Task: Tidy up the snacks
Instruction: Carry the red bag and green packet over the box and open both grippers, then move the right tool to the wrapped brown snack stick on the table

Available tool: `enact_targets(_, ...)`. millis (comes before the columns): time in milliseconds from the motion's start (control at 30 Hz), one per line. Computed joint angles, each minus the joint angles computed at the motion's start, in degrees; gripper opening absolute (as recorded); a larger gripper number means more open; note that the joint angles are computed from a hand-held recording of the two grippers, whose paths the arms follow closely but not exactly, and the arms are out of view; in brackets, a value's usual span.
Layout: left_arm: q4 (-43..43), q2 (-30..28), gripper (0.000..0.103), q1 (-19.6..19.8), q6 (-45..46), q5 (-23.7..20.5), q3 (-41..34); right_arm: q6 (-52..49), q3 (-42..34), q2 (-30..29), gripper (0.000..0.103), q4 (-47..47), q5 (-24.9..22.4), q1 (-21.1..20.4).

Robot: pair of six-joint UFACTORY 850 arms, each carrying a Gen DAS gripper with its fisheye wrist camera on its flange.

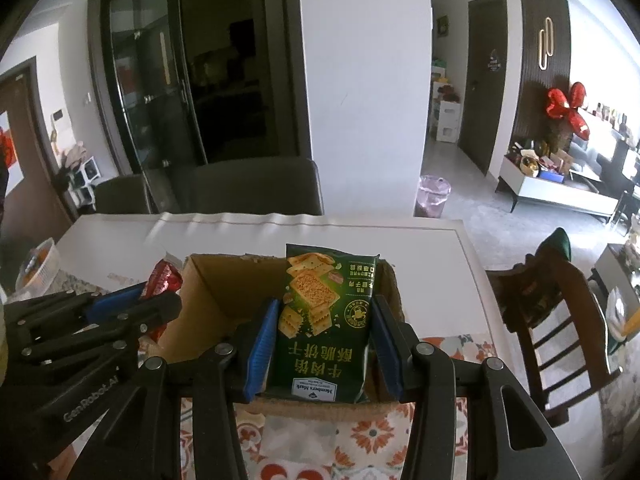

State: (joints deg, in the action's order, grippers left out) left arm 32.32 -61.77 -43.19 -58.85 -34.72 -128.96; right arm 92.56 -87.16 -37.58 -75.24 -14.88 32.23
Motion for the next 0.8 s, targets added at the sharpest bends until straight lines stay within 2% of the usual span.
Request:
enact_targets(67, -1.62, -1.73, 0.025, 0.44, 0.99, -1.01, -2.66, -6.59, -1.44, -1.12, 0.047, 6.37, 0.98, -0.51)
enact_targets(167, -1.95, -2.33, 0.040, 0.87, -0.07, -0.91, -3.22, -13.55, -2.81, -2.30, 0.050, 12.97, 1.43, -1.14)
enact_targets(200, -1.81, -2.20, 0.041, 0.94, -0.50, -0.78, -2.92, -16.26, -3.14, -2.55, 0.053, 15.66, 1.58, -1.37)
enact_targets(233, -1.41, -1.78, 0.041, 0.93, -1.09, -0.71, -2.18, -18.02, -3.50, -2.79, 0.061, 17.60, 1.86, -1.62)
enact_targets(300, -0.33, -0.53, 0.042, 0.80, -2.25, -0.45, -0.11, -16.36, -3.15, -2.64, 0.065, 16.59, 1.64, -1.78)
enact_targets(333, 1.22, 0.77, 0.043, 0.58, -3.63, 0.11, 2.13, -17.11, -3.40, -2.79, 0.065, 17.48, 1.19, -1.76)
enact_targets(367, 3.21, 2.09, 0.049, 0.30, -5.50, 0.47, 4.42, -16.38, -2.77, -2.37, 0.065, 16.68, 0.86, -1.70)
enact_targets(433, 8.64, 5.32, 0.054, -0.84, -11.15, -0.01, 9.74, -11.44, -0.66, -0.97, 0.065, 10.75, 0.19, -1.33)
enact_targets(467, 10.82, 6.44, 0.054, -1.34, -13.45, -0.46, 11.55, -10.49, 0.63, -0.05, 0.065, 8.73, 0.08, -1.07)
enact_targets(567, 16.37, 10.51, 0.065, -3.59, -20.76, -3.34, 17.93, -9.92, 4.74, 3.03, 0.065, 4.94, 0.72, -0.06)
enact_targets(667, 18.87, 14.23, 0.068, -6.02, -25.21, -5.94, 24.13, -17.33, 8.38, 5.99, 0.065, 9.60, 2.46, 1.01)
enact_targets(800, 15.90, 18.26, 0.070, -7.90, -26.24, -5.27, 30.94, -24.43, 13.65, 9.96, 0.065, 14.06, 3.92, 2.87)
